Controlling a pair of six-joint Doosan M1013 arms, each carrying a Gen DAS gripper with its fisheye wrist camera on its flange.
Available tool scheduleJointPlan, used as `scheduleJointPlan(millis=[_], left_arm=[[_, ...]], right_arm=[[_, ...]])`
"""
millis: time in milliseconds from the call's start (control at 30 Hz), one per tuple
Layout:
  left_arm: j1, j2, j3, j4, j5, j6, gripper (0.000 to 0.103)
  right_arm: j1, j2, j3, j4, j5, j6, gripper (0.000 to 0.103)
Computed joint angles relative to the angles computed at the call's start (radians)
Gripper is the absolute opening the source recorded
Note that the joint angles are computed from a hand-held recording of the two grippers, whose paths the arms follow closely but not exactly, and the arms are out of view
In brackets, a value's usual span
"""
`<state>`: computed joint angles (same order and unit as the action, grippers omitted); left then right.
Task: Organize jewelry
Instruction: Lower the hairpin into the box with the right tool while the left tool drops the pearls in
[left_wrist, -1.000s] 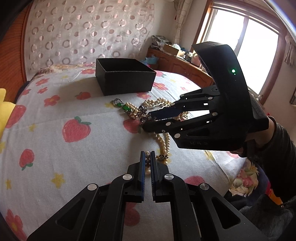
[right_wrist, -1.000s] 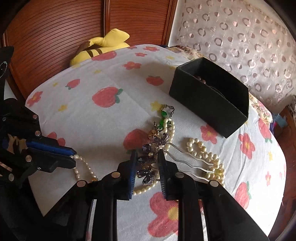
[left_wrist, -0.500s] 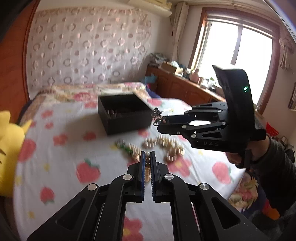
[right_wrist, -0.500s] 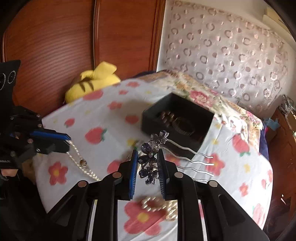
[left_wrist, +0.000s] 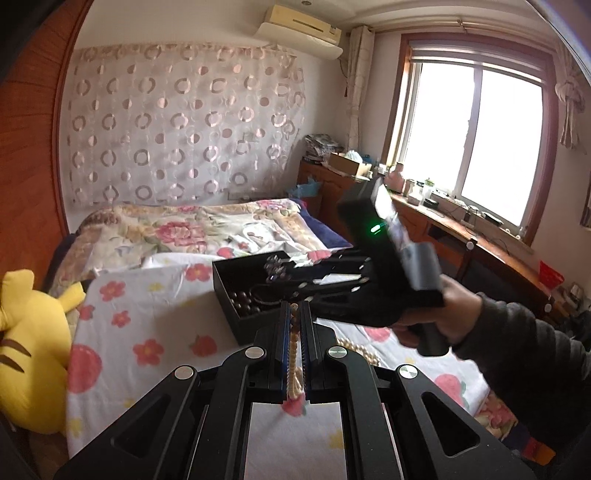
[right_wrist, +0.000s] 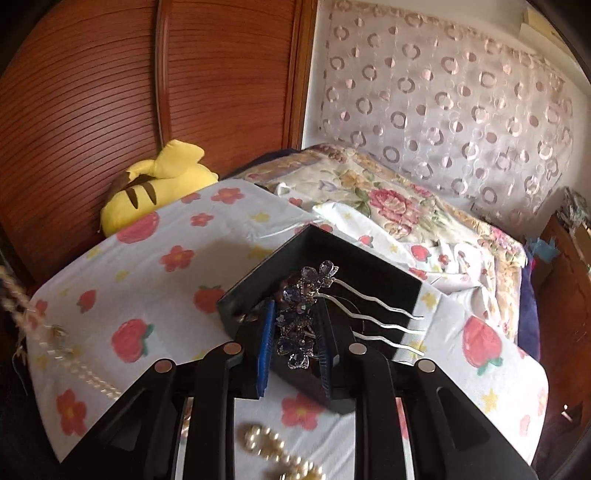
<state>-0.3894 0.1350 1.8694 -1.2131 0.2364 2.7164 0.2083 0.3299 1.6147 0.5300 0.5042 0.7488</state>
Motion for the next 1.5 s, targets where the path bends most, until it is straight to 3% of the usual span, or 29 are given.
scheduleJointPlan(millis=[233,633,1000,1167,1333,1500], left_arm=[[0.005,0.018,-0.04,0.134,-0.01,-0.128,0.004],[0.0,0.046,-0.169,0.406,-0.012,-0.371,0.004],[-0.01,0.123,-0.342,0.806,0.017,-0.777,0.004],[-0.003,0.167,-0.355,0.802,0.052,-0.809,0.004],[-0.006,0.221,-0.348,0.926,0.107,-0.938,0.004],[-0.007,0.233,-0.294,0.891,0.111,-0.914,0.01]], right_arm=[[-0.005,0.041,-0.038,-0.034,0.044,0.083,0.025],[-0.033,-0.002,-0.008,0.026,0.016,0.055,0.025],[-0.071,-0.057,0.034,0.146,-0.002,-0.06,0.025],[-0.072,-0.062,0.053,0.148,-0.01,-0.069,0.025],[-0.077,-0.061,0.072,0.131,-0.013,-0.043,0.025],[-0.08,-0.078,0.12,0.143,-0.022,-0.058,0.025]])
